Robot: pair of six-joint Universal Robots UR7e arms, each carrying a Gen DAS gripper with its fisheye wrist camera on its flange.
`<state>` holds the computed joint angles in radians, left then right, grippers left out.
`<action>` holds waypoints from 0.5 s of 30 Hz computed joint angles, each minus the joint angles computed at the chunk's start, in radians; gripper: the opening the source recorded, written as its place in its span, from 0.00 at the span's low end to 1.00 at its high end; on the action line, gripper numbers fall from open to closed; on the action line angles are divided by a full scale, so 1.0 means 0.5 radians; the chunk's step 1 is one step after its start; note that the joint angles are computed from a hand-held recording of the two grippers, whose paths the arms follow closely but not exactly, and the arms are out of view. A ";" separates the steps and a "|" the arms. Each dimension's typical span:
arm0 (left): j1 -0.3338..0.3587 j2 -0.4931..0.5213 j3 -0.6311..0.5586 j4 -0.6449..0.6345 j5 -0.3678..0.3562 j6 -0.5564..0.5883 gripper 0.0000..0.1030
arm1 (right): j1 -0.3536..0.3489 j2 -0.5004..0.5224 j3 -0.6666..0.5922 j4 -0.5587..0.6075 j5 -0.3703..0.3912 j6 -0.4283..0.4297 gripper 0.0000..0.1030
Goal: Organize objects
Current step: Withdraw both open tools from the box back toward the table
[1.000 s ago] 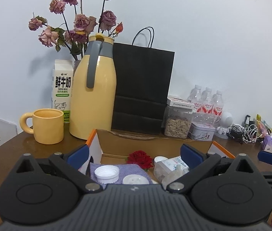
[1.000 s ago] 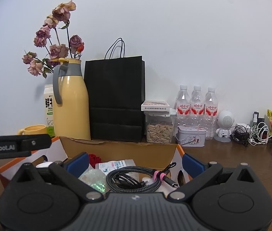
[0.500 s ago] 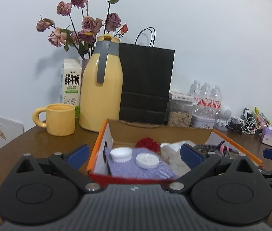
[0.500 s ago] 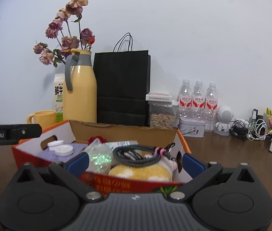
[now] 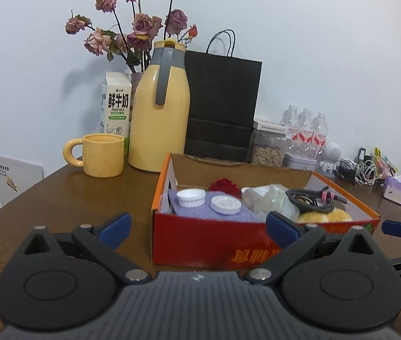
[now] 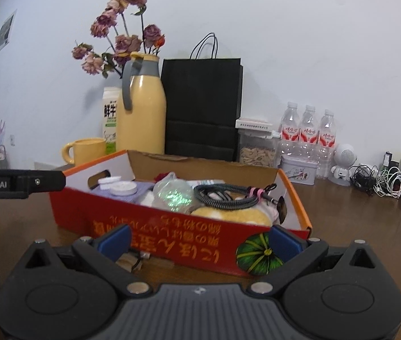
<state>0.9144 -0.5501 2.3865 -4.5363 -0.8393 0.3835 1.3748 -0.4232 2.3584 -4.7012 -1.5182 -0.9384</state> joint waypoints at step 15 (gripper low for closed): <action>-0.054 -0.092 0.191 0.143 0.128 -0.183 1.00 | 0.024 -0.038 0.107 0.173 -0.127 -0.012 1.00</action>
